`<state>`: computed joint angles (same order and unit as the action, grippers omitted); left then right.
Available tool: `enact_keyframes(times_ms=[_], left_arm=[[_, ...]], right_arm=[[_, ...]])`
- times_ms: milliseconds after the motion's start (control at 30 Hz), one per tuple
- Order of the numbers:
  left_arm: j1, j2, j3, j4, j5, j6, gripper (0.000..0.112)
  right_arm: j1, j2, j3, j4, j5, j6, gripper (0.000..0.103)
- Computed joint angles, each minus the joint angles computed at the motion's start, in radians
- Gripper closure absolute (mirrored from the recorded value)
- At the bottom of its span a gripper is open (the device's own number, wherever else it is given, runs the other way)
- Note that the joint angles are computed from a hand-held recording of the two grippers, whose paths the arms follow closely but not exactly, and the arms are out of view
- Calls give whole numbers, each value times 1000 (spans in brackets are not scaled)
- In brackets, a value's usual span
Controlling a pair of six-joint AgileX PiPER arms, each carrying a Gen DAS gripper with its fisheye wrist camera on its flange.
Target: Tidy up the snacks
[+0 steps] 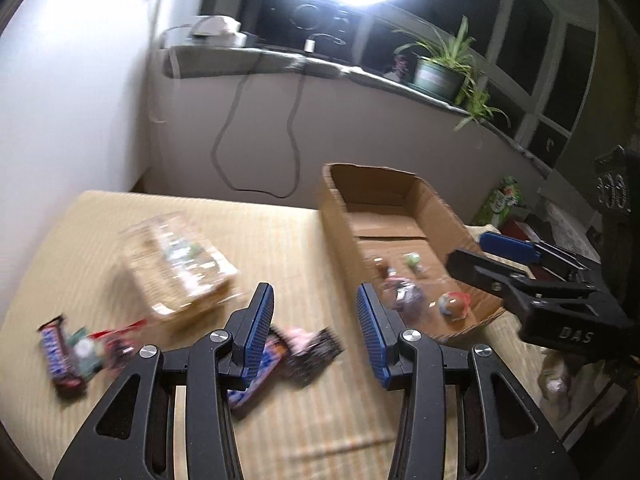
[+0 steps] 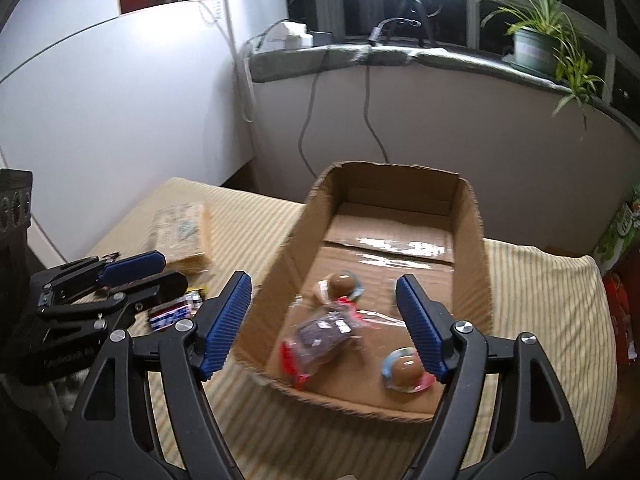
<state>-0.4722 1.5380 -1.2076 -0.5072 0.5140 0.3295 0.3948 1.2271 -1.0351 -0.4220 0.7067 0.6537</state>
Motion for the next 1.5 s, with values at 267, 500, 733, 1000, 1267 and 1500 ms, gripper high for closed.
enact_keyframes(times_ms=[267,500,733,1000,1267,1500], left_arm=[[169,-95,135,-64,-2,86,70],[296,-115,195,-151,26,190,70],[350,-81,202,-226,48,265,70],[386,-35,191,-294,80,341,70],[388,12,166,-315,96,359,70],[358,56,138,-271,69,317,67]], right_arm=[[148,34,-25,-27,15,61,26],[227,124,-32,38,-36,55,26],[225,253,-69,189,-92,-16,26],[163,391,-141,399,-128,-98,26],[173,492,-239,319,-95,42,26],[221,594,-367,146,-1,164,38]])
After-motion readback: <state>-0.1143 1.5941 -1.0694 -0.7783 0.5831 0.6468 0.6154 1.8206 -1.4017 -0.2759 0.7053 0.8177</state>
